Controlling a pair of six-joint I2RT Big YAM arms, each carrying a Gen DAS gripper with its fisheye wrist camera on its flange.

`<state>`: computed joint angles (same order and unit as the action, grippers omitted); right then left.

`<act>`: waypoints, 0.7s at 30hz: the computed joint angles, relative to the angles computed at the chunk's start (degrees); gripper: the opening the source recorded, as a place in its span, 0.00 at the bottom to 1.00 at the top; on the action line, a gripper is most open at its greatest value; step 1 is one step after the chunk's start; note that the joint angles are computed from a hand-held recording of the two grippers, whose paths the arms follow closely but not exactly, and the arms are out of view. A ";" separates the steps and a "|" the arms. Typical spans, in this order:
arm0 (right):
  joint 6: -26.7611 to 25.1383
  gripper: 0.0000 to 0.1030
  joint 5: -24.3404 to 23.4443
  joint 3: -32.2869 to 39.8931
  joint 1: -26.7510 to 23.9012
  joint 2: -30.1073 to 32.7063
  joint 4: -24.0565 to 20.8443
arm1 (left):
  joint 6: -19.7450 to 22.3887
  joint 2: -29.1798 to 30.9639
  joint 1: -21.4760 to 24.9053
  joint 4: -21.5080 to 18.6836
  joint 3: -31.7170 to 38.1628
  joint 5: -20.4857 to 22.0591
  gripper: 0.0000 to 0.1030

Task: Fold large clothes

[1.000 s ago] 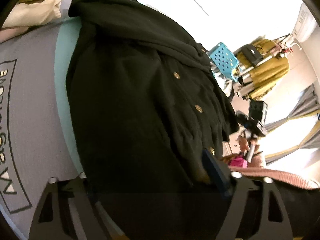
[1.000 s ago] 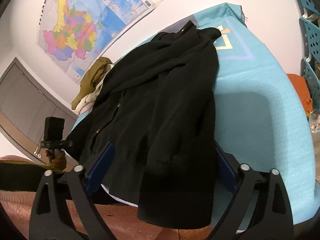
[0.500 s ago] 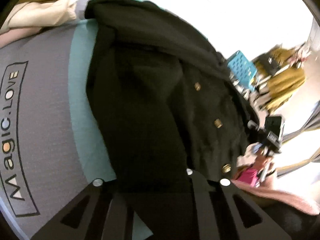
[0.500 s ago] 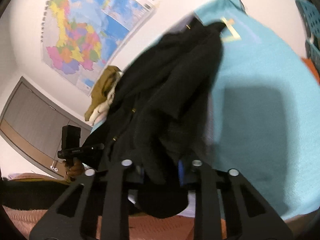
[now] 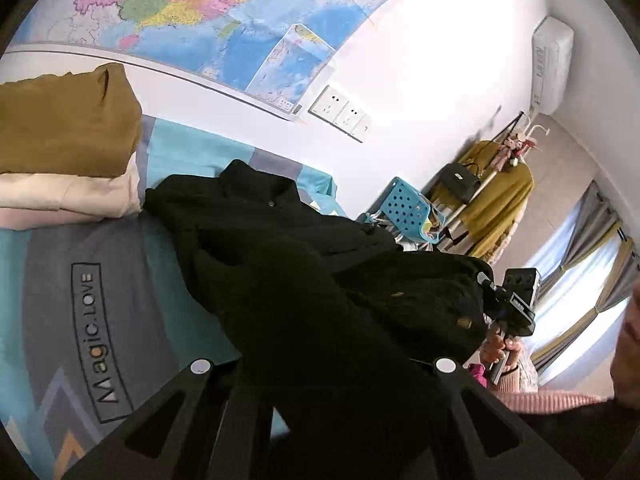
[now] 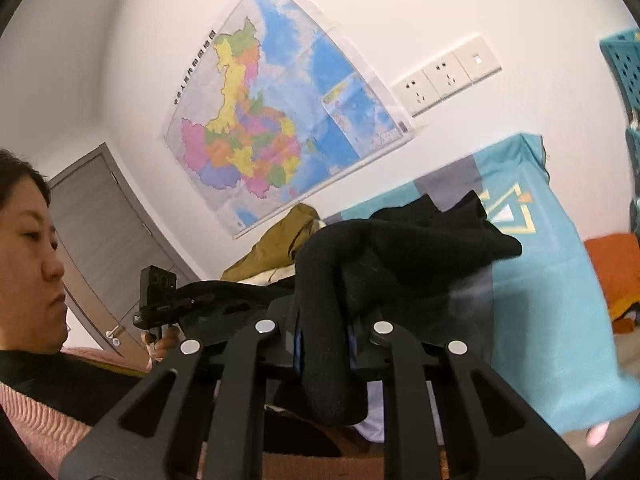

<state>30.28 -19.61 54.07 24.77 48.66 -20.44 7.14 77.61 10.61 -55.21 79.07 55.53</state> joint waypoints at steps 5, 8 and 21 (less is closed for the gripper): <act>5.33 0.16 -1.98 -2.04 -0.88 2.07 0.95 | 2.61 6.17 1.24 -9.13 2.39 -0.43 0.05; 6.40 0.16 -2.49 -0.72 -1.33 3.82 1.13 | 2.05 8.14 1.38 -10.09 4.15 -0.31 0.05; 9.33 0.17 -8.69 18.11 -9.36 22.14 0.31 | -1.16 23.25 -1.95 -19.03 30.24 -5.40 0.05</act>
<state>39.61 -28.30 72.18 15.42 70.79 -20.13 5.98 100.86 8.66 -74.24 109.31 50.13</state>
